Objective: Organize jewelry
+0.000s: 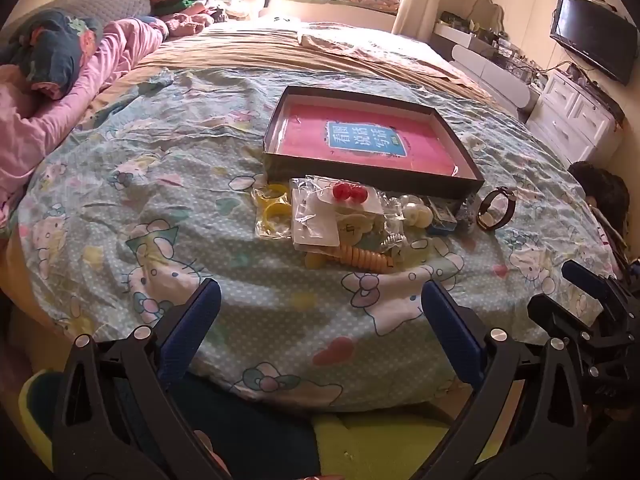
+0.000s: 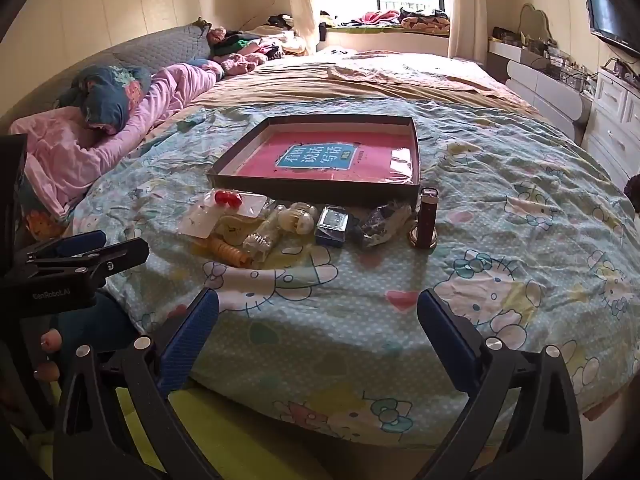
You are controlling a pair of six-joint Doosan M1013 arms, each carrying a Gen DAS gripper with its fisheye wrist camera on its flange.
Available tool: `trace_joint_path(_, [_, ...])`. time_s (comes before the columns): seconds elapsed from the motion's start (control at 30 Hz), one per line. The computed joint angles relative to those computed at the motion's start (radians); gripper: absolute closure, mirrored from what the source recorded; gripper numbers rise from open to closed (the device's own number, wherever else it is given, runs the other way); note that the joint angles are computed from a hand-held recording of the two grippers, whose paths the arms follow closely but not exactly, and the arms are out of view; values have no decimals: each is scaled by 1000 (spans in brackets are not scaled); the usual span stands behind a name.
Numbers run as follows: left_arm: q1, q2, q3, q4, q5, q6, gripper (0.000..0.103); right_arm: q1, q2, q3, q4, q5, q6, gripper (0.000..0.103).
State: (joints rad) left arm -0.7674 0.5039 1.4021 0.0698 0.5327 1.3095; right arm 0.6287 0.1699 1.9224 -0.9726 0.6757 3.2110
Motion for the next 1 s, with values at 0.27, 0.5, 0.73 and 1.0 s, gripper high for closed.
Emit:
trace_joint_path(0.27, [9, -8, -1, -30, 0, 18, 9, 6, 0, -3, -14, 8, 15, 4])
trace_joint_path(0.5, [11, -12, 9, -35, -12, 26, 9, 9, 1, -7, -19, 9, 12, 4])
trace_joint_path(0.73, [8, -11, 7, -25, -7, 11, 9, 9, 1, -6, -22, 8, 15, 4])
trace_joint_path(1.0, [7, -10, 6, -24, -12, 12, 9, 11, 1, -8, -23, 9, 17, 4])
